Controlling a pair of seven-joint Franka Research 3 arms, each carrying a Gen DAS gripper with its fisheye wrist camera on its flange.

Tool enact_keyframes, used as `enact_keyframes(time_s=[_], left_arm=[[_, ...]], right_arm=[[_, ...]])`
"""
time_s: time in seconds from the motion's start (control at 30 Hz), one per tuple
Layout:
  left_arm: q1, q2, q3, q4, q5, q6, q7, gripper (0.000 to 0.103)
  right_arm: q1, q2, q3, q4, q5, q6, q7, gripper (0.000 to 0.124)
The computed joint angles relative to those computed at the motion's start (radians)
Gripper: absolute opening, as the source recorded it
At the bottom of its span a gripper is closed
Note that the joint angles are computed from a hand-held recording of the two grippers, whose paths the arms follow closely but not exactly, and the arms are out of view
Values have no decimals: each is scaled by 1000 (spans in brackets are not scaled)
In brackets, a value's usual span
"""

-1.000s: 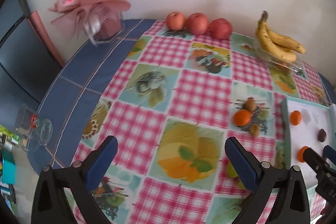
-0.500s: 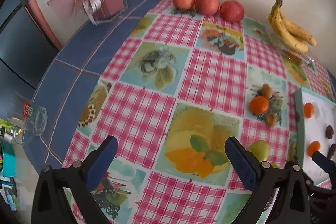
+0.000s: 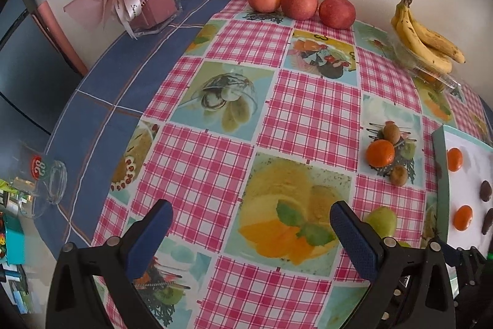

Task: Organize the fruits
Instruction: 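Close right tool on a small green jujube while left tool moves toward a green pear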

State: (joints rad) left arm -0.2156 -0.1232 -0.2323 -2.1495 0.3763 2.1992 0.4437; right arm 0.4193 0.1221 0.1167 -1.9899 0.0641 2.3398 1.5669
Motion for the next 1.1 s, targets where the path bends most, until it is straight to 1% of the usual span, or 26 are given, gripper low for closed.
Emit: enact_keyframes(time_s=[0.17,0.2,0.23,0.3,0.37,0.4,0.43,0.47,0.57,0.73,0.8,1.0,1.1], left_arm=[[0,2,0,3,5,-4,-2,103],[0,2,-1,4,8,-4,-2,103],[0,1,-1,4,9,-4,-3,103],[-1,2,-1,5,10,-3,-2,103],[-2,4,-1,5,6,-1,1,103],[-2,5,0,6,4,0,1,103],[-2,5,0,7,4,1,2,103],[-2,5,-1,7,5,0,1,103],[-3,5,-2,10,10,-2,-1,103],[-6,10,-4,19,17,-6,2,103],[-7,13,-5,24,19,-10,2,103],[-12,24,-6,36,23,-13,5,103],[-14,24,-5,36,17,6,4,103]], right_arm=[[10,12,3,0,-22,-4,12,92],[11,16,3,3,-23,-5,11,89],[13,19,5,5,-22,-6,7,82],[18,27,8,11,-18,-14,-1,76],[23,32,8,12,-23,-18,-2,76],[24,33,8,12,-26,-17,-3,74],[25,31,7,9,-27,-15,-4,69],[28,31,7,8,-32,-14,-1,67],[32,33,5,8,-43,-10,10,65],[28,20,6,-3,-27,-3,-9,56],[26,16,7,-2,-25,-5,-18,54],[20,8,9,-6,-2,-6,-40,54],[16,-2,5,-12,0,8,-34,54]])
